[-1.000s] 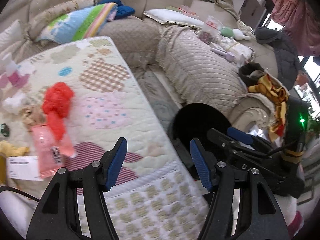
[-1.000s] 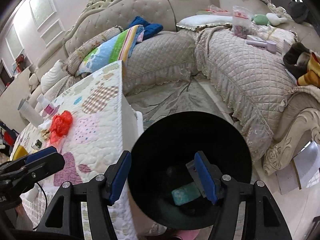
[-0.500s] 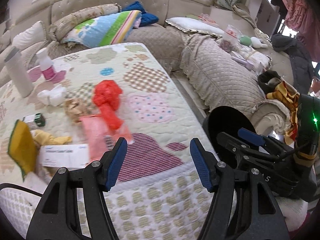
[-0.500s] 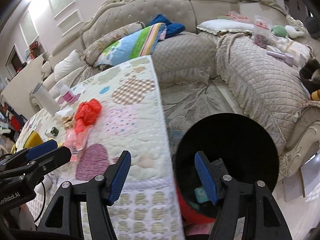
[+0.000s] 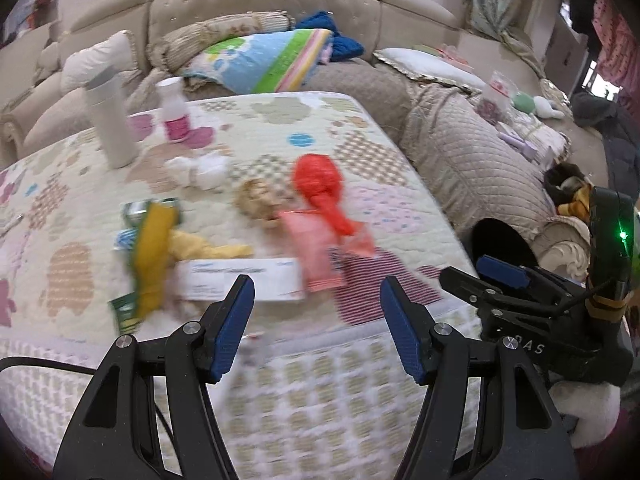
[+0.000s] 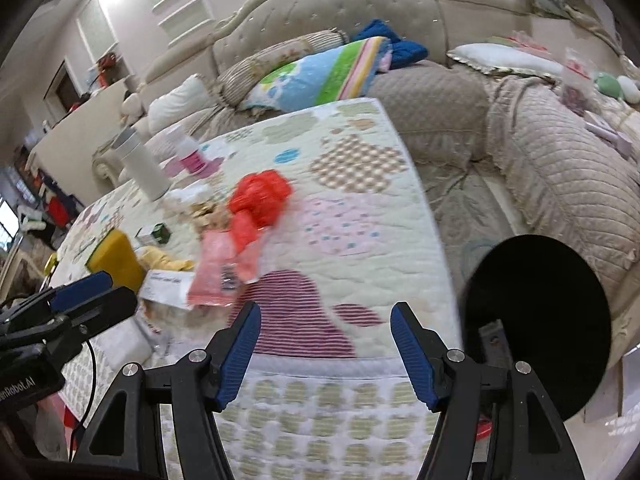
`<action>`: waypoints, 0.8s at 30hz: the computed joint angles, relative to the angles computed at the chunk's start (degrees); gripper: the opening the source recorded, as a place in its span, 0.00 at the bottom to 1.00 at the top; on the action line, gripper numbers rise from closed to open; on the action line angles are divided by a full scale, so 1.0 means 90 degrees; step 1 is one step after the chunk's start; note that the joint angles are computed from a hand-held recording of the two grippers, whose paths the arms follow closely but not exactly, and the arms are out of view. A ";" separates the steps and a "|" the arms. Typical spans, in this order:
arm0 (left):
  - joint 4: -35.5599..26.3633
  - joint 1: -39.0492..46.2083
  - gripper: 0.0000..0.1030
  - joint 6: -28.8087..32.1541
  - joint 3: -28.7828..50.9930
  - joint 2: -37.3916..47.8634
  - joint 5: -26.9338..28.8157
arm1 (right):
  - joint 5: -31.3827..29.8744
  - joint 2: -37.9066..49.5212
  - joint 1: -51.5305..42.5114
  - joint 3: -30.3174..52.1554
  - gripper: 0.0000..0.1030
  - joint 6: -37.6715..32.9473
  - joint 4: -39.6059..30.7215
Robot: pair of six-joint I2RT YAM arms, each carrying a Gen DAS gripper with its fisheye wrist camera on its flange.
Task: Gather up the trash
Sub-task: 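Move both empty tools back over the table, then grasp the white foam block with the left tool while the right tool grasps the pink wrapper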
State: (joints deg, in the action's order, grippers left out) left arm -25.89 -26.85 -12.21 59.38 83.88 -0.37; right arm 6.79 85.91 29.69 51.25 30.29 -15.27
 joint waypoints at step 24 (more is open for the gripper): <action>0.0035 0.2374 0.62 0.0384 -0.1380 -0.0167 0.1251 | -0.0551 0.1892 0.0990 0.1491 0.63 -0.0138 -0.0018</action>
State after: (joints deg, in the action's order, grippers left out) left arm -25.58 -5.48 -8.75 46.97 82.38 10.89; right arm 1.83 102.94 38.60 64.67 29.05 -15.44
